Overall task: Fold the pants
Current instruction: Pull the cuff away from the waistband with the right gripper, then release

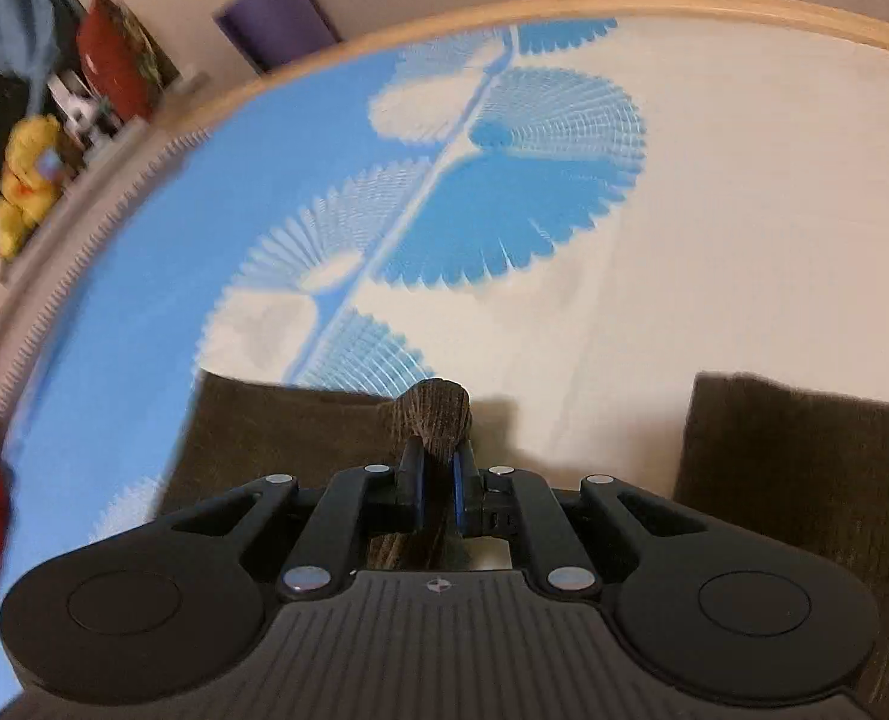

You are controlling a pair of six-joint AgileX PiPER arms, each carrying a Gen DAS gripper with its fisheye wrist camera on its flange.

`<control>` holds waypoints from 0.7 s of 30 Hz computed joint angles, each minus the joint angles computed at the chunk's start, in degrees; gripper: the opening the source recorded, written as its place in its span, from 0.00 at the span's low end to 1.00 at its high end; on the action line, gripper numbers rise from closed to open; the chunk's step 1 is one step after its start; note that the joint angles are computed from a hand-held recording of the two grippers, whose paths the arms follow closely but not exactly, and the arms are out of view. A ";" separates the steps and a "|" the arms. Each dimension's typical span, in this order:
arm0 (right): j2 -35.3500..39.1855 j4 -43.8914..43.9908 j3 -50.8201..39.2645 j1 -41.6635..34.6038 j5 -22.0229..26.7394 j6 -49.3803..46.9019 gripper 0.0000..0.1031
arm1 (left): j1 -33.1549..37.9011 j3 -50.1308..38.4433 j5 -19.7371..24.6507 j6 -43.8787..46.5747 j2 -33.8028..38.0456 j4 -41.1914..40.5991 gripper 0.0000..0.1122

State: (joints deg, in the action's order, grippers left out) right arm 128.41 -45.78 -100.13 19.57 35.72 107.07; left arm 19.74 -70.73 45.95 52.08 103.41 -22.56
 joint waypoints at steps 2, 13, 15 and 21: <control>-1.45 -9.01 1.25 1.71 2.01 3.23 0.08 | 0.45 -0.39 2.84 2.57 0.41 -1.41 0.26; -4.97 -3.25 2.05 4.44 19.49 -0.61 0.36 | 19.43 -18.76 14.59 1.40 4.44 -9.36 0.52; -9.06 -6.81 5.34 6.43 16.95 1.09 0.37 | 23.90 -23.70 11.91 -3.78 7.24 -7.19 0.57; -22.01 -13.83 15.74 12.38 -0.29 0.70 0.39 | 34.62 -42.94 10.77 -26.15 20.56 1.11 0.70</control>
